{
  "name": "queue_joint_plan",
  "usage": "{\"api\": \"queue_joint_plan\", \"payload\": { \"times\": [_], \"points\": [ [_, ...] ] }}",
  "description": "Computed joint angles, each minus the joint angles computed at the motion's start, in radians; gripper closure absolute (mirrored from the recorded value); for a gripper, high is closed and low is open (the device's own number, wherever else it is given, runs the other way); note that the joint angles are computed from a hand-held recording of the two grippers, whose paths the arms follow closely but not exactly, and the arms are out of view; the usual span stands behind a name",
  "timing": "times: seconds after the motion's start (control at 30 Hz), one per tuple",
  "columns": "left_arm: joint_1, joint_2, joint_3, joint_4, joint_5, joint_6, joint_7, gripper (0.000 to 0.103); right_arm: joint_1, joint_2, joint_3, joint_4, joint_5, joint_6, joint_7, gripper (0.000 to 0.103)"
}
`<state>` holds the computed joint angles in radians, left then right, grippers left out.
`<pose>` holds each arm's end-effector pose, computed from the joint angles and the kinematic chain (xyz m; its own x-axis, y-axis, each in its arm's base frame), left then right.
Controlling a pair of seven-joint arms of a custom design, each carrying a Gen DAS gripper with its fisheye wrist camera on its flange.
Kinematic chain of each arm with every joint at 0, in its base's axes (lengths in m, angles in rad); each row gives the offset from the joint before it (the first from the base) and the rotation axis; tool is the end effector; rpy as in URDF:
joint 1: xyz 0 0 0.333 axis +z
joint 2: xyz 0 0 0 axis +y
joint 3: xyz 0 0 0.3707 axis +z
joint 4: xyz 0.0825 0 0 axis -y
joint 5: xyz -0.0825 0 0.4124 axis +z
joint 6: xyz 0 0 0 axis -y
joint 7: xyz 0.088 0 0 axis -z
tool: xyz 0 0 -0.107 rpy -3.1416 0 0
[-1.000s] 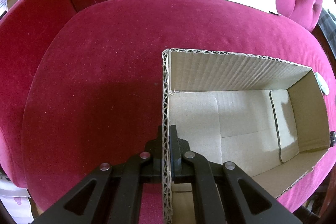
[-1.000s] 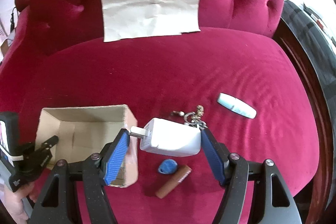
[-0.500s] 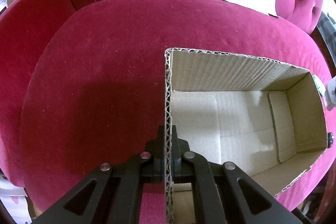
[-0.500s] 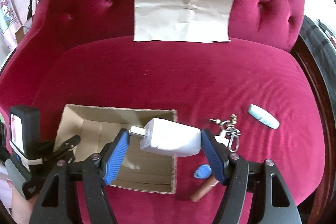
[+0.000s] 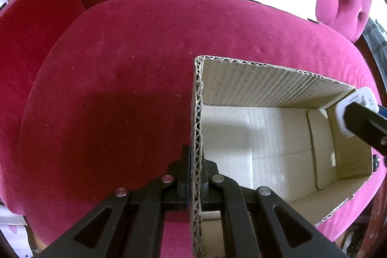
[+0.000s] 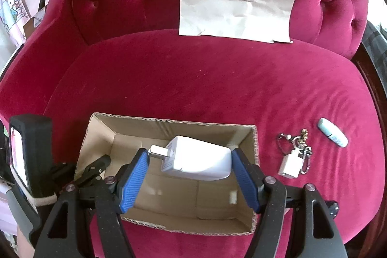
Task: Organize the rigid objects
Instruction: 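Carry the white charger with the right gripper over the box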
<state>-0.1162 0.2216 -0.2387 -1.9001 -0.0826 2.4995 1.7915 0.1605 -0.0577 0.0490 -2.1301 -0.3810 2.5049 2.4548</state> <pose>0.6387 -0.2246 0.4678 -0.4887 -0.8716 0.0387 -0.8118 0.4381 -0.3861 0.5733 0.1251 0.5211 -0.3844 -0.9200 -0.0759 -0.7907 0.3706 -0.4873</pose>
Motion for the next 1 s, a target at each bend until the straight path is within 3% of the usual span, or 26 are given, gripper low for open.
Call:
{"api": "queue_joint_plan", "payload": {
  "times": [0.87, 0.9, 1.0],
  "points": [
    [0.001, 0.0, -0.001, -0.001, -0.005, 0.001, -0.002, 0.1, 0.036, 0.075, -0.029, 0.025, 0.059, 0.02, -0.007, 0.028],
    [0.001, 0.0, -0.001, -0.001, -0.005, 0.001, -0.002, 0.1, 0.036, 0.075, -0.029, 0.023, 0.059, 0.023, -0.008, 0.028],
    [-0.001, 0.0, 0.0, -0.002, 0.0, 0.002, -0.005, 0.1, 0.04, 0.073, -0.029, 0.027, -0.011, 0.012, 0.038, 0.011]
  ]
}}
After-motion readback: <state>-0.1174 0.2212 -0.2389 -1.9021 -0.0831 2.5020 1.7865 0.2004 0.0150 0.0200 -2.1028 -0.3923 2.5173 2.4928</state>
